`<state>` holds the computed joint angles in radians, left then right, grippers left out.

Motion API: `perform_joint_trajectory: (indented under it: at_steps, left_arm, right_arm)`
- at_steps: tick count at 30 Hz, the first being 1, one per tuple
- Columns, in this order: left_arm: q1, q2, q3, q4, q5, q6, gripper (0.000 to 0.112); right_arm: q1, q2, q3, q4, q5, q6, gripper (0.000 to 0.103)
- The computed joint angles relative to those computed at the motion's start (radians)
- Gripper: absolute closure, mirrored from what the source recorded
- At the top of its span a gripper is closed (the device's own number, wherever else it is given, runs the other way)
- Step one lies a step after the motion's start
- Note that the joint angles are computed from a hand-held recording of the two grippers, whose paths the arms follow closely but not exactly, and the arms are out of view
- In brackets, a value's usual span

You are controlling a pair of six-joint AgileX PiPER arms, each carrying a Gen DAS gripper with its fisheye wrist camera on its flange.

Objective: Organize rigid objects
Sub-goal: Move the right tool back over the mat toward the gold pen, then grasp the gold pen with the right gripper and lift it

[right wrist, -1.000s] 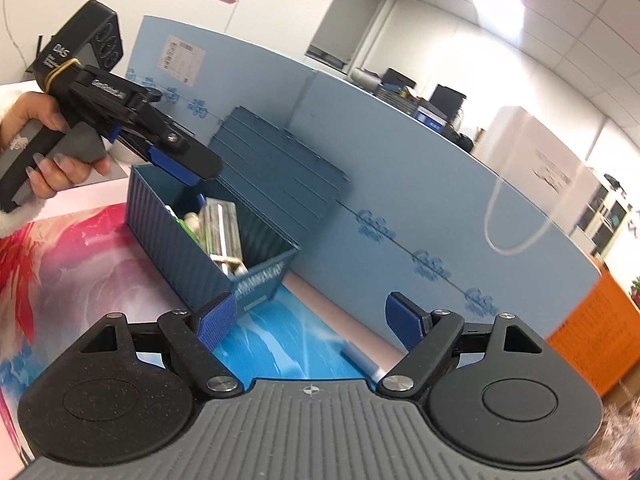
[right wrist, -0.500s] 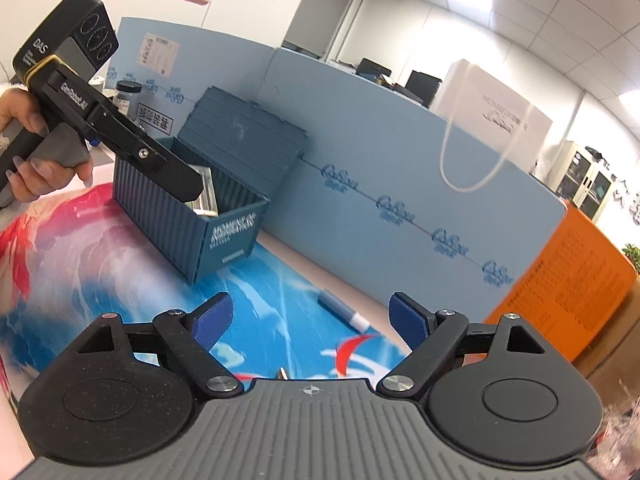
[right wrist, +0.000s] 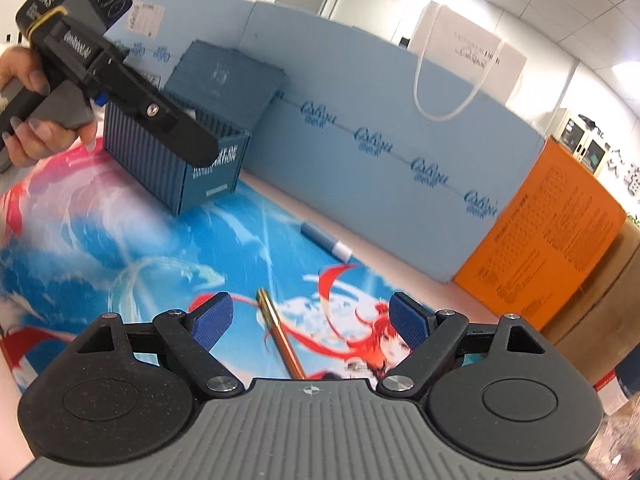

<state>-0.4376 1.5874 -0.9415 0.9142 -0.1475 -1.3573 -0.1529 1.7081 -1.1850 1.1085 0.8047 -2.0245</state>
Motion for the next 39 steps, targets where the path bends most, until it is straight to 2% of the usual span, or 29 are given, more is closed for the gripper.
perform_joint_trajectory:
  at_steps: [4,7,15,18,20,22,27,33,37,39]
  left_arm:
    - [-0.008,0.046,-0.041,0.096,-0.002,-0.098,0.009]
    - [-0.01,0.074,-0.074,0.222,-0.001,-0.22,0.009]
    - [0.01,0.153,-0.152,0.309,-0.06,-0.325,0.009]
    - [0.027,0.178,-0.153,0.301,-0.108,-0.319,0.009]
    - [0.037,0.187,-0.155,0.322,-0.12,-0.341,0.009]
    - [0.05,0.189,-0.15,0.32,-0.137,-0.344,0.009]
    - [0.074,0.191,-0.142,0.303,-0.166,-0.336,0.009]
    - [0.084,0.189,-0.14,0.319,-0.177,-0.358,0.009]
    - [0.088,0.187,-0.136,0.305,-0.183,-0.348,0.009]
    - [0.088,0.189,-0.136,0.303,-0.184,-0.348,0.009]
  right_arm:
    - [0.002,0.023,-0.012,-0.026,-0.007,0.009,0.019]
    - [0.017,0.051,-0.029,-0.054,-0.006,0.028,0.019]
    - [0.118,0.15,-0.171,-0.272,-0.002,0.237,0.023]
    - [0.143,0.193,-0.241,-0.356,0.008,0.335,0.035]
    - [0.161,0.231,-0.299,-0.423,0.026,0.407,0.05]
    - [0.181,0.27,-0.356,-0.491,0.044,0.482,0.058]
    - [0.213,0.376,-0.506,-0.583,0.122,0.621,0.065]
    - [0.204,0.499,-0.717,-0.568,0.313,0.729,0.08]
    - [0.195,0.508,-0.73,-0.544,0.34,0.727,0.088]
    - [0.191,0.498,-0.706,-0.53,0.317,0.716,0.089]
